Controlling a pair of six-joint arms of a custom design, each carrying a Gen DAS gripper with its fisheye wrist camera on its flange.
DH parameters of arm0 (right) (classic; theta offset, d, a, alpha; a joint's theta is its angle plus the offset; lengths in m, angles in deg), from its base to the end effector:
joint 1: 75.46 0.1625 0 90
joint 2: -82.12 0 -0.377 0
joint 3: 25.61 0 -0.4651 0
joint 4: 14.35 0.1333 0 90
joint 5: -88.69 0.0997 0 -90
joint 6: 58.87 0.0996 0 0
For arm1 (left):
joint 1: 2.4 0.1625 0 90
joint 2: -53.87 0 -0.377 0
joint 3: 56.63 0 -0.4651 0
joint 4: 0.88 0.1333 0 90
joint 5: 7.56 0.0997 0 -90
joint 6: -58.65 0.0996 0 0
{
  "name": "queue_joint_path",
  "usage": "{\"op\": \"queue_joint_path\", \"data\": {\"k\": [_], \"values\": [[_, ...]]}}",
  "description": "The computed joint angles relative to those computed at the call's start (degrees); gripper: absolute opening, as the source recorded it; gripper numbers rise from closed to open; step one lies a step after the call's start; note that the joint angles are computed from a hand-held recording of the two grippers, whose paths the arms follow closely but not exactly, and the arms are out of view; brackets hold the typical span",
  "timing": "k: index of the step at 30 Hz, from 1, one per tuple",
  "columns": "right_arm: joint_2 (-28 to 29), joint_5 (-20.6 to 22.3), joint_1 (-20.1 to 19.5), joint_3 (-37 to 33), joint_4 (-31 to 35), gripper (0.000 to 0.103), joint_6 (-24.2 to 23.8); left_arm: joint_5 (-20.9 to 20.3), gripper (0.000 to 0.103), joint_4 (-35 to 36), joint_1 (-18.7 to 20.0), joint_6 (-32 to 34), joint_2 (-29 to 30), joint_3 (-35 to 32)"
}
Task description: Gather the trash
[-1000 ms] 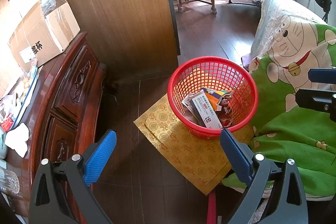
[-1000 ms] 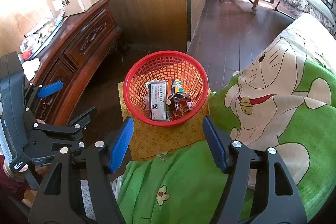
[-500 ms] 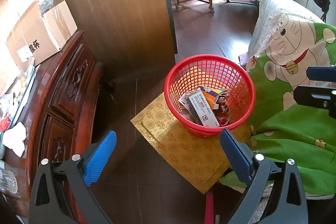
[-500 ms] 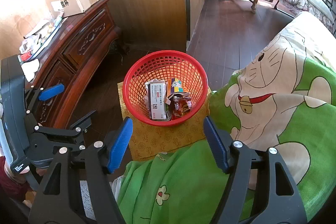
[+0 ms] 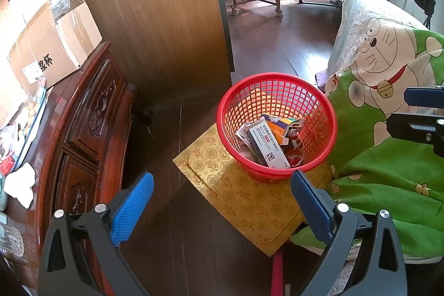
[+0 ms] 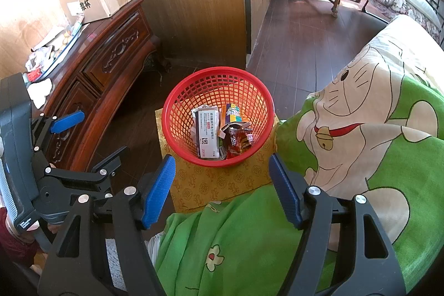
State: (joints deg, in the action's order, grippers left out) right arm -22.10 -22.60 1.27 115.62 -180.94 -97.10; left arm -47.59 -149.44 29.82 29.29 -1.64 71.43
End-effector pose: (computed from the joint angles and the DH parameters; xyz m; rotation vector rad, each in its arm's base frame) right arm -0.0007 -0.4260 0.2400 0.3682 -2.4312 0.5948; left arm -0.2556 -0.4088 -0.0567 0.6913 2.1950 -0.5337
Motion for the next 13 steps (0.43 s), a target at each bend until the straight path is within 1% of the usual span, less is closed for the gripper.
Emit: {"op": "queue_joint_path", "data": {"k": [8, 13], "values": [[0.03, 0.12, -0.06, -0.08, 0.11, 0.068, 0.2, 0.1, 0.097, 0.97, 0.19, -0.4, 0.19, -0.28], [0.05, 0.17, 0.05, -0.14, 0.18, 0.068, 0.58, -0.24, 0.097, 0.37, 0.25, -0.08, 0.19, -0.2]]}}
